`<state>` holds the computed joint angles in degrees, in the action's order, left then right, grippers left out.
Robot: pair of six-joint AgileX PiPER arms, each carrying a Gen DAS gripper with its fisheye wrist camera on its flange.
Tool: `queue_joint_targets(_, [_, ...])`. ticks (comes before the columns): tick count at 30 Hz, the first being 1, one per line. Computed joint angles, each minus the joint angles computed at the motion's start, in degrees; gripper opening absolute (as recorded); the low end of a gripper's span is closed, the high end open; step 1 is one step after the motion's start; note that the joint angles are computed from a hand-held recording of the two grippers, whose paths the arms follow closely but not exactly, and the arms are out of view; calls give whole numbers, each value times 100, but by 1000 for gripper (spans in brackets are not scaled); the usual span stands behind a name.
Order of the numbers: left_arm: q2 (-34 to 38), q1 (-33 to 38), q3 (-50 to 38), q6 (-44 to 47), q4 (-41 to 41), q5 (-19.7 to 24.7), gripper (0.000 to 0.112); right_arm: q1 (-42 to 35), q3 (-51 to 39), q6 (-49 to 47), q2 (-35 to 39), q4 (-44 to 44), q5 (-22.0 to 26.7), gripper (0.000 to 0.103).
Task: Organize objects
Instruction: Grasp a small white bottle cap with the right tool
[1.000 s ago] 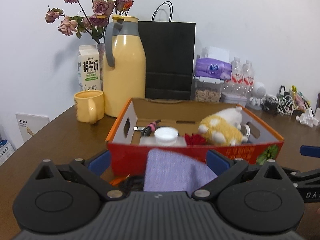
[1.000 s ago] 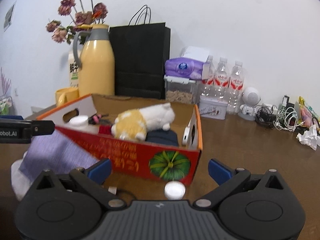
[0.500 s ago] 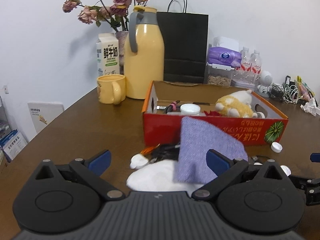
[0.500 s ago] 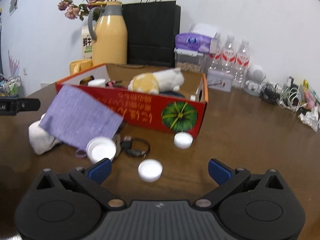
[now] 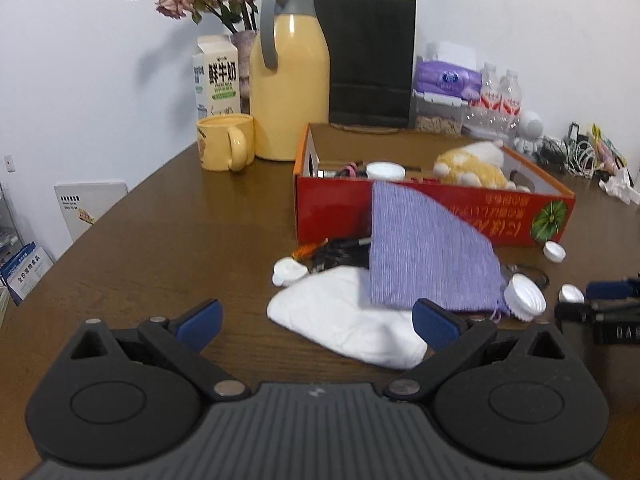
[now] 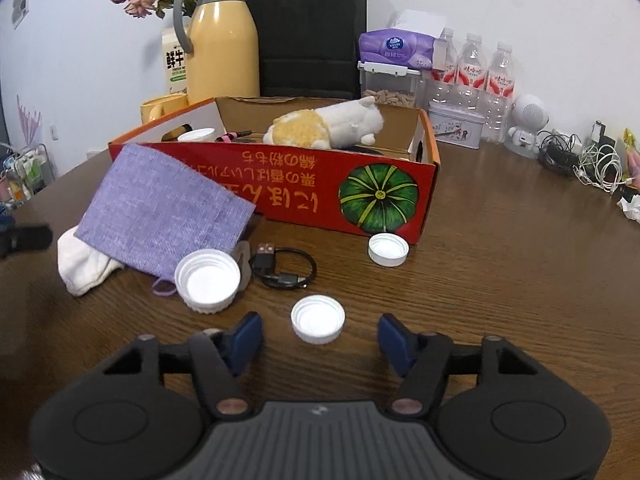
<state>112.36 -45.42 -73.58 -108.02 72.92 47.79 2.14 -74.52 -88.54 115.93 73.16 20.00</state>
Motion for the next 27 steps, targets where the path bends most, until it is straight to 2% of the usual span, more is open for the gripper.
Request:
queue_joint_targets(2, [7,41,1,95,-89,-114,103,-10,-108,113,74,-56,69,60])
queue_joint_targets(4, [37,90,-36,252,-209,-216,103,2,-94,-100,91,171,46,54])
queue_joint_targets(8, [166,172,-221,641,-416,-344,103,7,131,-1256,60,1254,33,30])
queue_joint_targets(9, [195,185,-272,729,-452,-355,103,6,151,-1363,53,1345,46,28])
queue_joint_targets(13, [285,275,-444,1139,-590,-494,103,13,145,-1322,51,1364,1,27])
queue_joint_targets(17, [398,398,-702,1996,-943,-663,103,-5,155,-1336,54,1432,-10,27])
queue_joint_targets(21, [386,546,-804,2977,-1349,-1083,103,-20,151,-1312,61,1457,-3,27])
queue_joint_targets(24, [433,662,-939,3673,-1533,-1167,103,-28,148,-1307,64,1457,16,27])
queue_joint_targets(27, [520,901,-1139,4339,-2053,-1270,103,-27,169,-1421,58,1564,18,27])
